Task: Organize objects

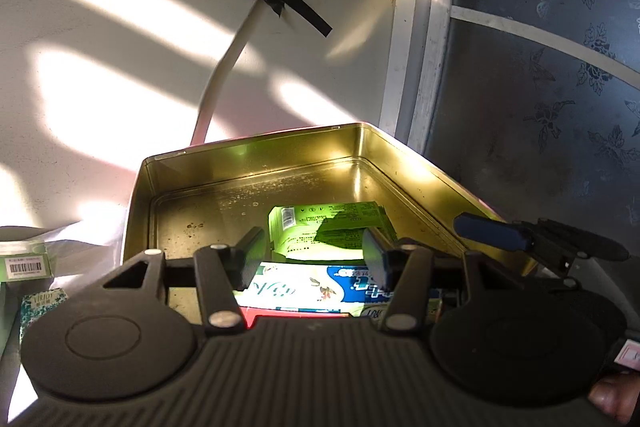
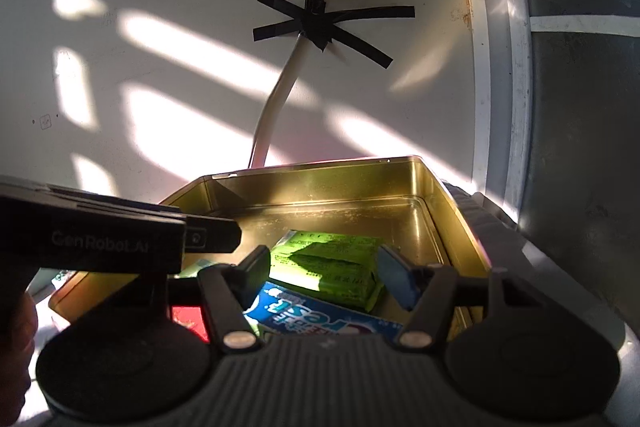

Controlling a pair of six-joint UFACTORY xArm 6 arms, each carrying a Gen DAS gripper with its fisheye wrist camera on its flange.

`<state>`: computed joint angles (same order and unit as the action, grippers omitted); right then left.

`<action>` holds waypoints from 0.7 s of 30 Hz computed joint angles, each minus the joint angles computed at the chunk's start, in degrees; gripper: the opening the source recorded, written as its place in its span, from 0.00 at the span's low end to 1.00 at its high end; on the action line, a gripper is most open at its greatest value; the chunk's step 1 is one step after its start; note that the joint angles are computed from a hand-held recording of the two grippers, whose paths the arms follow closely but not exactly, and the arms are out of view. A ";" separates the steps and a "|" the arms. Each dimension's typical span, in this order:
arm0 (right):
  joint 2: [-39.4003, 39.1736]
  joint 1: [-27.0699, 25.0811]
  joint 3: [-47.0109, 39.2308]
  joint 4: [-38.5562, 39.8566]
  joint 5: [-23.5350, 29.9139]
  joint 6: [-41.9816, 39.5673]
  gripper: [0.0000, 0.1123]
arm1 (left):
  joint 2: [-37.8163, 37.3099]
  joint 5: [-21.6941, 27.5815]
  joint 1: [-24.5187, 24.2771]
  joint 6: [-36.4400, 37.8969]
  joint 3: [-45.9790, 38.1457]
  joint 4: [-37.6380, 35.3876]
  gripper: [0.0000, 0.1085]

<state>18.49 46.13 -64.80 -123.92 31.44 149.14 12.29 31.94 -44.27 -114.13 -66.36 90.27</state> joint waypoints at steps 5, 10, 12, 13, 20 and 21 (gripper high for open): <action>-4.98 6.38 7.25 -1.36 9.23 7.69 0.57 | -10.47 8.43 -4.53 -2.21 11.39 -2.44 0.55; -5.84 11.28 8.91 -1.87 10.60 10.63 0.57 | -16.12 20.16 -9.44 0.11 19.47 -9.80 0.56; -4.89 12.23 7.48 -2.43 8.28 10.32 0.57 | -18.18 21.52 -9.82 -0.77 22.86 -12.62 0.56; -4.07 12.58 6.18 -2.48 6.55 9.32 0.57 | -19.04 21.67 -9.76 -1.37 24.29 -13.81 0.56; 1.21 14.83 -1.81 -1.63 -0.92 2.22 0.57 | -23.98 22.93 -10.27 -6.60 33.17 -19.69 0.56; 1.96 14.95 -3.00 -1.10 -2.06 0.83 0.57 | -24.57 23.30 -10.48 -7.32 34.08 -20.18 0.56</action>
<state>20.44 61.08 -67.80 -125.03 29.37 149.97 -12.28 55.24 -54.76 -121.45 -32.28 70.08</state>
